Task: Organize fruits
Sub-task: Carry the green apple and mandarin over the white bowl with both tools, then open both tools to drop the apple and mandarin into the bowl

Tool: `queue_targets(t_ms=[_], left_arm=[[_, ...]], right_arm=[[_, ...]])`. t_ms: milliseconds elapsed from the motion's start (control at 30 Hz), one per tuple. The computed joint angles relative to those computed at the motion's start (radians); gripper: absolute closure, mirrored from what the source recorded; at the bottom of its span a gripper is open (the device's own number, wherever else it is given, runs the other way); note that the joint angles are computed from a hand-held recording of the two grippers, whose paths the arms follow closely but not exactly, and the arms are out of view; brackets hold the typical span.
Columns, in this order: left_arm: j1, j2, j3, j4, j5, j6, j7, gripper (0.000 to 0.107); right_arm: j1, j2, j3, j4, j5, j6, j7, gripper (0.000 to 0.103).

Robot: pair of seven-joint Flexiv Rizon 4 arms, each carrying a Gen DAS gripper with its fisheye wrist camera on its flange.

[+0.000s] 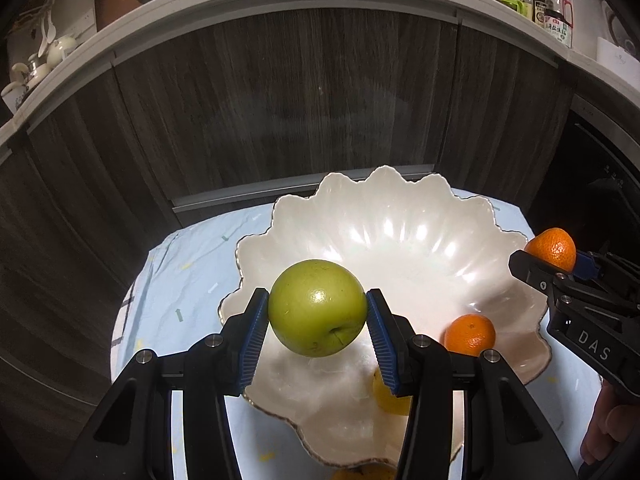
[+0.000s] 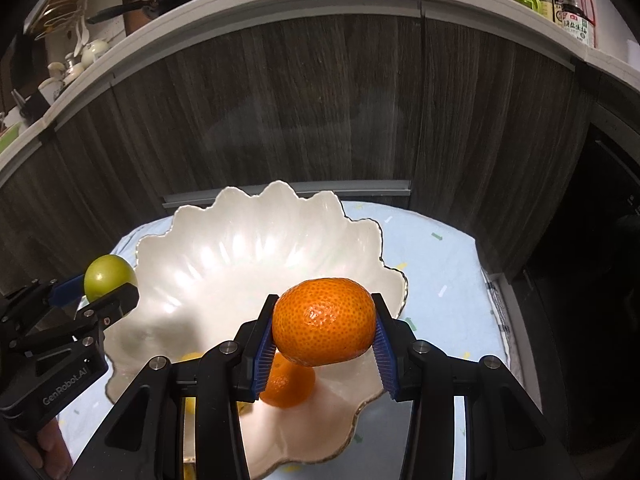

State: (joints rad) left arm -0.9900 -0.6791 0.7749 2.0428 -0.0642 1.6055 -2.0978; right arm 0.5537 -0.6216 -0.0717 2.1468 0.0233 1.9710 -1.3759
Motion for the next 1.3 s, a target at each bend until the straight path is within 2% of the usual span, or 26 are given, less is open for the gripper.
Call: queue_targets(t_ms=[200,400,467,500,567,700,800,867,1067,1300], left_arm=[[0.062,0.006,-0.062,-0.013,0.006,-0.003,0.021,0.058],[0.081,0.020,-0.079,-0.022,0.031,-0.041,0.001,0.056],[0.058,0.014,-0.050,-0.025,0.053,-0.042,-0.029,0.039],[0.029,0.007,-0.016,-0.025,0.063,-0.043,-0.053,0.036],[0.005,0.003,0.012,-0.030,0.080,-0.052,-0.075,0.029],[-0.013,0.010,0.036,-0.038,0.115,-0.074,-0.110,0.025],[-0.040,0.015,0.068,-0.036,0.151,-0.081,-0.161,0.015],[-0.050,0.021,0.079,-0.037,0.174,-0.088,-0.188,0.010],[-0.088,0.054,0.114,-0.030,0.256,-0.117,-0.263,0.009],[-0.175,0.105,0.184,-0.018,0.369,-0.166,-0.364,0.009]], right_arm=[[-0.036,-0.009,0.026,-0.016,-0.031,-0.030,0.014,0.059],[-0.061,-0.007,0.042,-0.025,-0.069,-0.079,0.043,0.057],[-0.046,-0.005,0.025,-0.024,-0.067,-0.094,0.056,0.053],[-0.031,-0.004,0.009,-0.020,-0.058,-0.091,0.063,0.041],[0.002,-0.003,-0.024,-0.008,-0.036,-0.061,0.068,0.029],[0.035,0.009,-0.054,0.003,-0.009,-0.050,0.062,0.027],[0.091,0.020,-0.106,0.018,0.026,-0.045,0.052,0.019],[0.112,0.028,-0.123,0.027,0.044,-0.038,0.044,0.019],[0.143,0.059,-0.137,0.057,0.083,-0.025,0.022,0.018],[0.198,0.113,-0.156,0.114,0.147,0.001,-0.016,0.018]])
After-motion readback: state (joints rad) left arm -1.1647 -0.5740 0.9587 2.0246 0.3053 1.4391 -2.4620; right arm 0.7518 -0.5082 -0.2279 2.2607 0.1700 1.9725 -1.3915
